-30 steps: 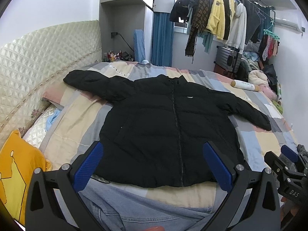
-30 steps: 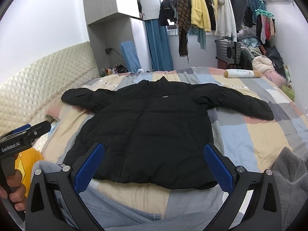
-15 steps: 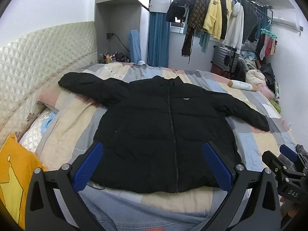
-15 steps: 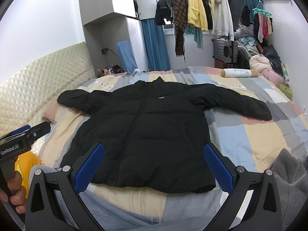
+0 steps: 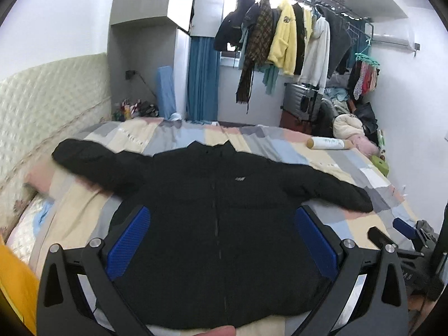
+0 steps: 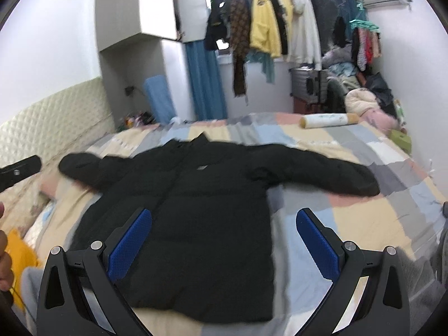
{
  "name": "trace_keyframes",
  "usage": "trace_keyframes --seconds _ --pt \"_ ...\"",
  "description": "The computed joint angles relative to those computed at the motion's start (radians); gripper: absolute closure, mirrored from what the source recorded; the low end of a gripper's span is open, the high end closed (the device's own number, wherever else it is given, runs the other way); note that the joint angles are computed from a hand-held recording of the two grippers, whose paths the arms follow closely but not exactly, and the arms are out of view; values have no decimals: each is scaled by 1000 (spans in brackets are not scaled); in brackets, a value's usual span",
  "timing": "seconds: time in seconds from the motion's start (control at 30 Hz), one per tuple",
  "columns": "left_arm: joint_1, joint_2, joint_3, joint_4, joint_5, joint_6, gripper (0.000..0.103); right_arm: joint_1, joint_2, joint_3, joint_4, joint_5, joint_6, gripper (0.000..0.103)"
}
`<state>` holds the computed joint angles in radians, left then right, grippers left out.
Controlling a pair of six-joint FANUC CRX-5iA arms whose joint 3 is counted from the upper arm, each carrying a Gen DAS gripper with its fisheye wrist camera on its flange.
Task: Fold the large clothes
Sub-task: 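Grasp the cuff of the black jacket sleeve with the right tool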
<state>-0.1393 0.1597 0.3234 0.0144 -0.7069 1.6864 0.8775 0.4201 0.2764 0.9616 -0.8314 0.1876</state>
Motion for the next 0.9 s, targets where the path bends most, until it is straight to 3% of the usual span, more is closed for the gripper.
trace_keyframes --seconds 0.07,0.17,0.23,0.3,0.47,0.53,0.7,0.8,0.9 --pt "-2 30 19 11 33 -20 0 -30 -8 -16 14 27 -31 0" --pt "17 55 -52 134 183 -149 0 -71 3 -26 55 19 -82 0" --pt "18 107 -7 104 154 -129 0 -97 26 -21 80 -9 -111 0" --pt "32 131 -41 182 191 -198 0 -125 33 -41 109 17 -136 0" --pt "44 185 -40 189 182 -175 0 -199 68 -60 100 63 -172 0" --pt "43 197 -34 144 179 -133 0 -237 65 -112 195 80 -311 0" --pt "54 231 -41 169 184 -156 0 -330 76 -157 288 138 -485 0" --pt "60 266 -20 182 167 -162 0 -429 66 -226 341 277 -683 0" --pt "61 306 27 152 123 -135 0 -517 86 -253 285 409 -793 0"
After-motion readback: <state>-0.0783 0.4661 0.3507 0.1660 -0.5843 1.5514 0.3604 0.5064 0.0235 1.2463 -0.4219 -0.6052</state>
